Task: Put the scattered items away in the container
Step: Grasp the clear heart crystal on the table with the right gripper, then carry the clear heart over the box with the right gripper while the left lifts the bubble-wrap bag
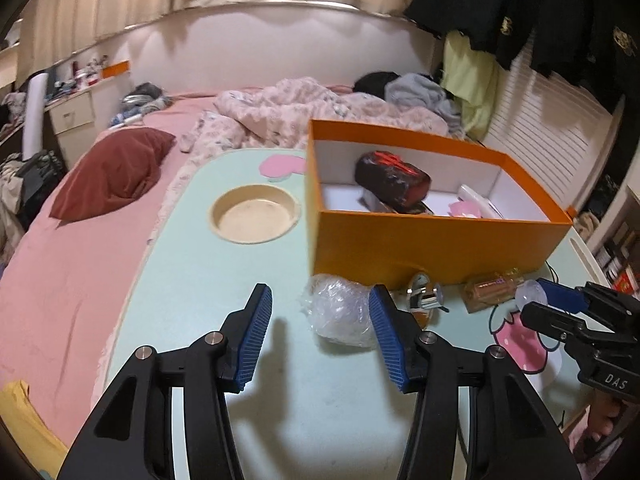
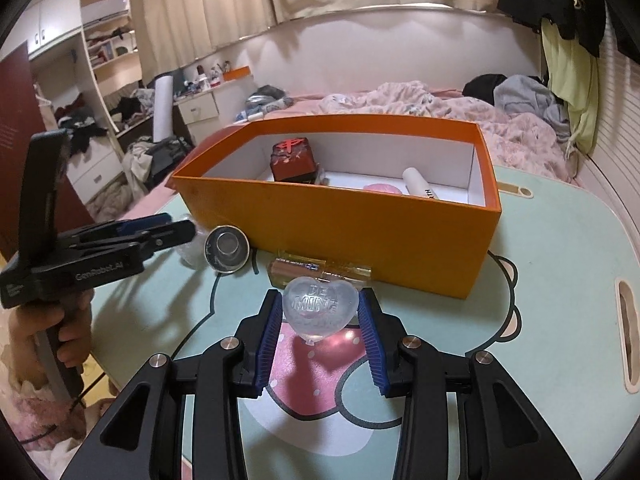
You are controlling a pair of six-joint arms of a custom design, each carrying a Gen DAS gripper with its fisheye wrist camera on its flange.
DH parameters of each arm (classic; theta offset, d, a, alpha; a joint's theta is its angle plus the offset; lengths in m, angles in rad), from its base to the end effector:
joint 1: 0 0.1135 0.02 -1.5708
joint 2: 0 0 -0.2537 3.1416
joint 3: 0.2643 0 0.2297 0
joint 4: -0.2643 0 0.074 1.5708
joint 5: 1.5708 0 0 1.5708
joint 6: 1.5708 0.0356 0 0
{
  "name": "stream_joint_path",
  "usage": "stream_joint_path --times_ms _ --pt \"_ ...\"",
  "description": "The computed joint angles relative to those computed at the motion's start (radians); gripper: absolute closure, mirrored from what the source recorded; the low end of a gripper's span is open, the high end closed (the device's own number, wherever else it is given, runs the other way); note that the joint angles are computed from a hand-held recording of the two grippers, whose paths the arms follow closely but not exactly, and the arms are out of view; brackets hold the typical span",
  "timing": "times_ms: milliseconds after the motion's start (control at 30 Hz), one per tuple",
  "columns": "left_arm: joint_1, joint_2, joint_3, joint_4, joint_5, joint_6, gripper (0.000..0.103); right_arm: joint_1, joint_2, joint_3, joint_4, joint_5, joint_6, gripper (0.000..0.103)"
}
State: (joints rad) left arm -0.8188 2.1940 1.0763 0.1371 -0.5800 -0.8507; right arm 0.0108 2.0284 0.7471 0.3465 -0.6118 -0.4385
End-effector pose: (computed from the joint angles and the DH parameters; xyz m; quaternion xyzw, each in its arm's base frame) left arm 0.2717 -0.2619 0.0602 -0.0978 0.9154 -0.0229 0.3899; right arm 0.3139 0.0238 0.0628 -0.2936 0.8620 0.2163 0.3521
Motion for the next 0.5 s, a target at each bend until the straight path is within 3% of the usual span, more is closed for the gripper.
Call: stream_joint_path --times_ms 167,267,500 --pt "0.025 0.056 0.107 -0.075 0.047 0.047 0.052 0.002 0.002 -0.002 0.006 0.002 0.003 0.065" --pt "0.017 0.087 0.154 -0.127 0.033 0.047 0.067 -0.003 0.005 0.000 0.004 -0.003 -0.001 0.065" --pt "-0.004 0.034 0.055 -0.043 -0.004 0.024 0.069 -0.010 0.000 -0.003 0.008 -0.013 -0.003 0.065"
